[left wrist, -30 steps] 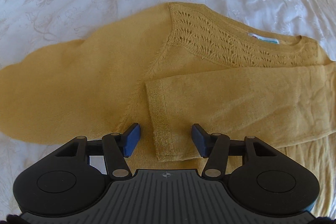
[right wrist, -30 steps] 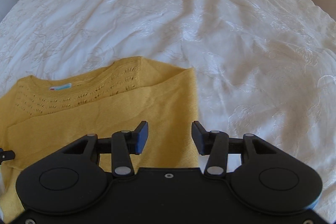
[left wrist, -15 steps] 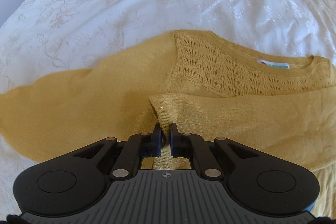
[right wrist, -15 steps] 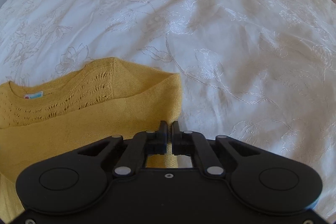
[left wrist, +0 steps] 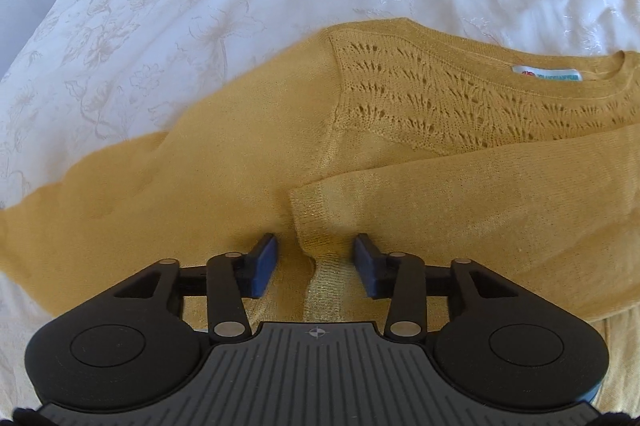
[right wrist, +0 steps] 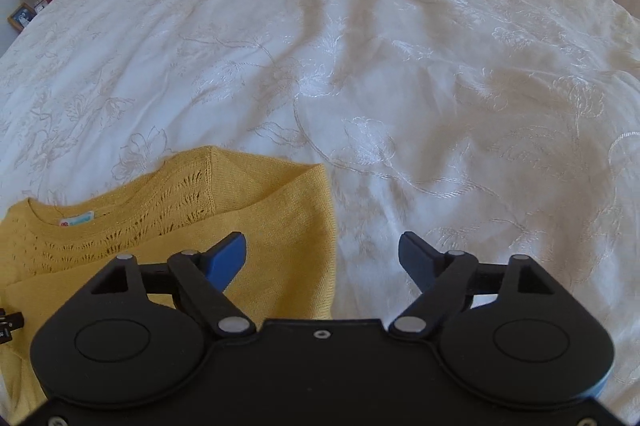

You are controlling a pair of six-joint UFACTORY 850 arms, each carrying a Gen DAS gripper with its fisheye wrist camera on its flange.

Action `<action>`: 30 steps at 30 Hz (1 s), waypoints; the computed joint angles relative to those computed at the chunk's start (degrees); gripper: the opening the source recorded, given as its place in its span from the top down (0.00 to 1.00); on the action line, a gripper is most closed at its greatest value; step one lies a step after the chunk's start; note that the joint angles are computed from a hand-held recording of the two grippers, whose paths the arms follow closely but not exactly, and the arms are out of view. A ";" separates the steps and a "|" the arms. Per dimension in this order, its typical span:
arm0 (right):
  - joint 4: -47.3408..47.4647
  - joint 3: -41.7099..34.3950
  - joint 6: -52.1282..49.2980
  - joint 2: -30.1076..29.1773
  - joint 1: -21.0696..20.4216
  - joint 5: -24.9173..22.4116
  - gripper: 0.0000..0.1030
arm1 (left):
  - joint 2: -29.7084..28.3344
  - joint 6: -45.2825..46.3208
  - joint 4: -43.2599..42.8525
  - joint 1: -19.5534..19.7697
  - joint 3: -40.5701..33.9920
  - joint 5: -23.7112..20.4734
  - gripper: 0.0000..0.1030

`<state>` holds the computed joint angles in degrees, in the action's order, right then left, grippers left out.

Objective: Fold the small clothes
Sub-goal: 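Lower the sleeve and open the right gripper while the left gripper pinches the sweater body, then move both open grippers over the sweater toward the other sleeve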

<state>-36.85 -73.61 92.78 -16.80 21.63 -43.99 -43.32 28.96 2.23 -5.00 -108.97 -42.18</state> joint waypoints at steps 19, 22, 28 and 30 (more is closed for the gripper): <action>5.12 6.79 2.60 3.88 5.07 -2.01 0.02 | 2.81 1.86 -11.15 5.98 1.15 -5.15 0.01; 4.53 8.36 1.98 5.93 7.04 1.10 0.01 | 8.26 5.55 -12.87 7.02 8.96 -3.03 0.01; 12.93 12.64 -5.98 8.98 9.98 6.97 0.24 | 16.70 11.38 -13.17 9.34 22.02 -1.58 0.01; 15.28 12.63 -8.03 7.98 11.00 2.89 0.40 | 18.70 11.02 -10.58 9.87 25.69 -0.07 0.01</action>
<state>-21.56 -60.98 84.75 -8.82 32.63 -41.11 -24.62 39.98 -8.34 4.87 -83.28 -42.25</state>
